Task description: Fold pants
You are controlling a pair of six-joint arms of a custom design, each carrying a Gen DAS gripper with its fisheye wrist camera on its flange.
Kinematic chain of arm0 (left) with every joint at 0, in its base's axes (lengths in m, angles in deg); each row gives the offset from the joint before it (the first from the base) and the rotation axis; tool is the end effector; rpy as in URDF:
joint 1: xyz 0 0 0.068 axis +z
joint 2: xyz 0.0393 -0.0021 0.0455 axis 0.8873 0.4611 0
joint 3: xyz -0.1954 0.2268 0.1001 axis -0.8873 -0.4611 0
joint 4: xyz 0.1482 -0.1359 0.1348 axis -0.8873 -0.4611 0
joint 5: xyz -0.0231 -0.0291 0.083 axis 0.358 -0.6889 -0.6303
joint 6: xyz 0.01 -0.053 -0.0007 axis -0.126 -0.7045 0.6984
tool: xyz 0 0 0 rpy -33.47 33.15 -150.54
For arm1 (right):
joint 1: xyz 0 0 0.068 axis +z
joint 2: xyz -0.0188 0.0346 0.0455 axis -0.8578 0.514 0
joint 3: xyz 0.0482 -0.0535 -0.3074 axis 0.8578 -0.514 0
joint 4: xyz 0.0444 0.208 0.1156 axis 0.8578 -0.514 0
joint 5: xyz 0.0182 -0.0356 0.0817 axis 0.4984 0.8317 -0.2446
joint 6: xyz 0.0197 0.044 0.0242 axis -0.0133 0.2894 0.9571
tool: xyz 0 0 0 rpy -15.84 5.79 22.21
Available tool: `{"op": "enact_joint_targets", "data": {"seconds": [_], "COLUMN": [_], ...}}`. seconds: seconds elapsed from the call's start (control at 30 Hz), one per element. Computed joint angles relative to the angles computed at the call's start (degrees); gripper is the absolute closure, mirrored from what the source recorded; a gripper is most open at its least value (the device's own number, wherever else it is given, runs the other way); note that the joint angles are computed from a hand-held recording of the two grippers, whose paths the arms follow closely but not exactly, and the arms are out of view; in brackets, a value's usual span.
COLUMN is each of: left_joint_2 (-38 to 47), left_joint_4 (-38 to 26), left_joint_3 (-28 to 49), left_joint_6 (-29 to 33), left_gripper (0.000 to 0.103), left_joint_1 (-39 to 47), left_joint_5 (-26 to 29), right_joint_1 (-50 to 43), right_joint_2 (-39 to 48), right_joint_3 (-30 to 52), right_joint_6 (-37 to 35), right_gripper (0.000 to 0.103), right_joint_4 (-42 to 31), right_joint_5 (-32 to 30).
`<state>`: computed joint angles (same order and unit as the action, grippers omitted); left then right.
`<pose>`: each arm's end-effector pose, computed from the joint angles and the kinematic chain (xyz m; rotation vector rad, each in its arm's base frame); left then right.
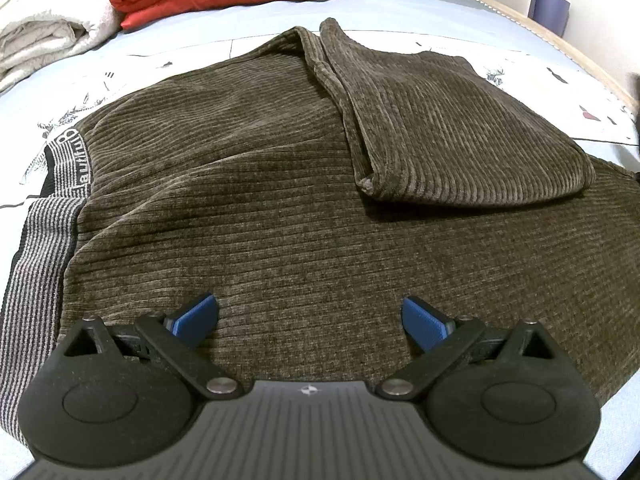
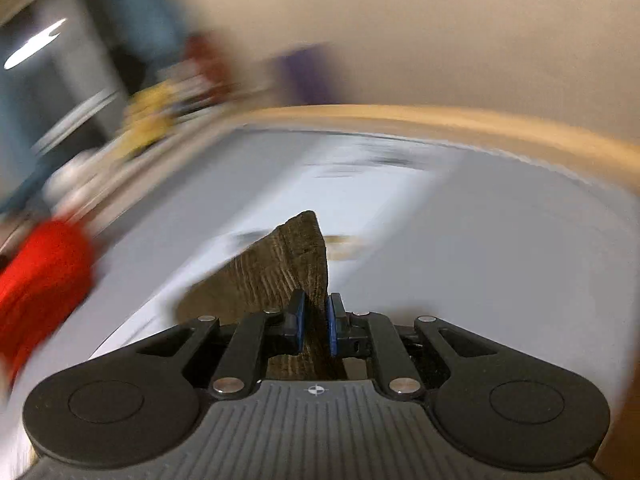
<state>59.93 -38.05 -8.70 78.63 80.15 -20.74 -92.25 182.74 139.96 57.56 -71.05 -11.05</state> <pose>0.2074 0.0625 0.1985 -0.1294 2.5364 0.0771 0.3137 -0.1904 0.3016 0.8162 2.0421 0.2698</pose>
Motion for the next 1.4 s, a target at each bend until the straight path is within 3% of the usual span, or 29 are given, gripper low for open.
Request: {"op": "enact_joint_targets", "data": {"seconds": [0.17, 0.5, 0.63, 0.67, 0.73, 0.8, 0.87, 0.97, 1.03, 1.13, 1.23, 1.4], "left_joint_2": [-0.3, -2.2, -4.0, -5.1, -6.7, -6.2, -3.5, -4.3, -6.6, -10.1, -7.4, -9.0], "left_joint_4": [-0.6, -3.6, -5.5, -4.9, -4.5, -5.6, -8.1, -9.6, -9.7, -8.8, -11.5, -15.6], "left_joint_3": [0.1, -0.1, 0.0, -0.3, 0.1, 1.0, 2.3, 2.3, 1.8, 1.1, 2.9, 4.9], "left_joint_6": [0.3, 3.2, 5.1, 4.7, 3.8, 3.4, 3.2, 4.8, 3.2, 1.8, 0.8, 2.3], "left_gripper": [0.003, 0.003, 0.003, 0.004, 0.008, 0.019, 0.035, 0.037, 0.049, 0.049, 0.048, 0.045], "left_joint_1": [0.6, 0.8, 0.6, 0.9, 3.1, 5.9, 5.4, 3.4, 3.1, 4.3, 5.9, 5.6], "left_joint_5": [0.7, 4.3, 5.6, 5.4, 7.0, 9.9, 7.2, 3.9, 2.6, 2.2, 1.3, 1.4], "right_joint_1": [-7.6, -10.8, -8.9, -8.4, -7.0, -5.4, -3.2, -0.5, 3.0, 8.8, 17.3, 33.3], "right_joint_2": [6.5, 10.6, 15.7, 15.9, 13.6, 10.0, 4.5, -3.9, -9.6, -16.7, -21.3, -22.3], "right_joint_3": [-2.7, -1.3, 6.3, 7.4, 6.0, 2.6, -2.7, -9.7, -13.4, -17.1, -19.5, -21.5], "right_joint_6": [1.1, 4.9, 4.1, 4.8, 5.1, 3.0, 1.8, 3.7, 4.8, 5.4, 1.0, -7.5], "right_gripper": [0.093, 0.096, 0.094, 0.089, 0.085, 0.074, 0.074, 0.071, 0.07, 0.067, 0.06, 0.057], "right_joint_4": [-1.6, 0.1, -8.3, -10.4, -10.2, -7.3, -2.5, 2.8, 5.0, 5.8, 3.7, -3.7], "right_joint_5": [6.7, 7.9, 10.6, 11.7, 13.9, 13.5, 12.4, 7.1, 3.2, -2.5, -7.6, -3.1]}}
